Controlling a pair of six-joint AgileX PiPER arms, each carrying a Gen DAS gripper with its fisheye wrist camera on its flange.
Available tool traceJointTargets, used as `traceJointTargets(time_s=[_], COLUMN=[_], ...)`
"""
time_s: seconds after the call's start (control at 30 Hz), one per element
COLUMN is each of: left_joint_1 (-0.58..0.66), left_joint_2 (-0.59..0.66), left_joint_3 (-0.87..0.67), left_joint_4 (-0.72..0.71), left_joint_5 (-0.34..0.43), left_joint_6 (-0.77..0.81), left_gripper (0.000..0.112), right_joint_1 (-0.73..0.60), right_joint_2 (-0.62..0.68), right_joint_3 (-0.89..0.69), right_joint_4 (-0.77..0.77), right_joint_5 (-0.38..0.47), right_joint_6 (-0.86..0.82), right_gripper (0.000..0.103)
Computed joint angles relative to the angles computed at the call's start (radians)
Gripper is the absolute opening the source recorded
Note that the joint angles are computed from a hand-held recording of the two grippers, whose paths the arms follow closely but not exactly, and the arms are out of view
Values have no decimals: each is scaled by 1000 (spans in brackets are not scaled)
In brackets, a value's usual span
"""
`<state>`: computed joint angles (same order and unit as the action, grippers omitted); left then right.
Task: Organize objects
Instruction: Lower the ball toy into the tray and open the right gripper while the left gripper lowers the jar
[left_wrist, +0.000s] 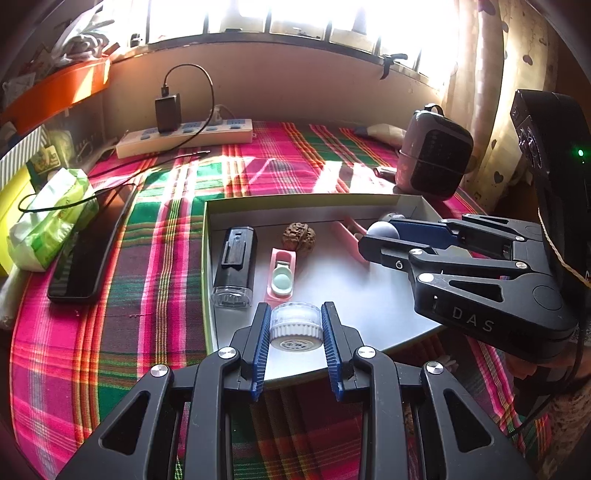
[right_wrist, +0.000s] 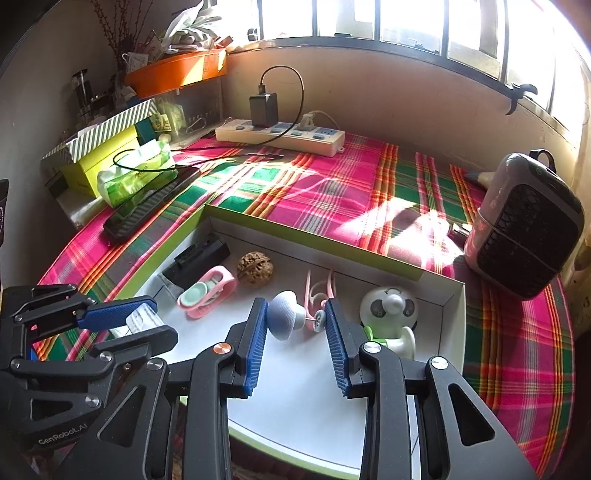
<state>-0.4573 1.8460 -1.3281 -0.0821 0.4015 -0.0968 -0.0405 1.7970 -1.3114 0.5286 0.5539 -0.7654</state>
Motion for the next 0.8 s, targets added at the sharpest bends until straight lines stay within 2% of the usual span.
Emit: traceJointTargets(time_s=[0.47,0.8], left_joint_1=[15,3], left_joint_2=[50,59], left_joint_3=[-47,-53], left_joint_4=[4,69], left_joint_5=[21,22], left_joint_6=[14,-33], left_gripper=[25,25], right_joint_1=[50,96], right_joint_2=[110,130], right_joint_3=[-130,-154], right_joint_4=[-106,-262], right_joint_5=[26,-18], right_joint_6=[94,186], right_gripper=[33,33])
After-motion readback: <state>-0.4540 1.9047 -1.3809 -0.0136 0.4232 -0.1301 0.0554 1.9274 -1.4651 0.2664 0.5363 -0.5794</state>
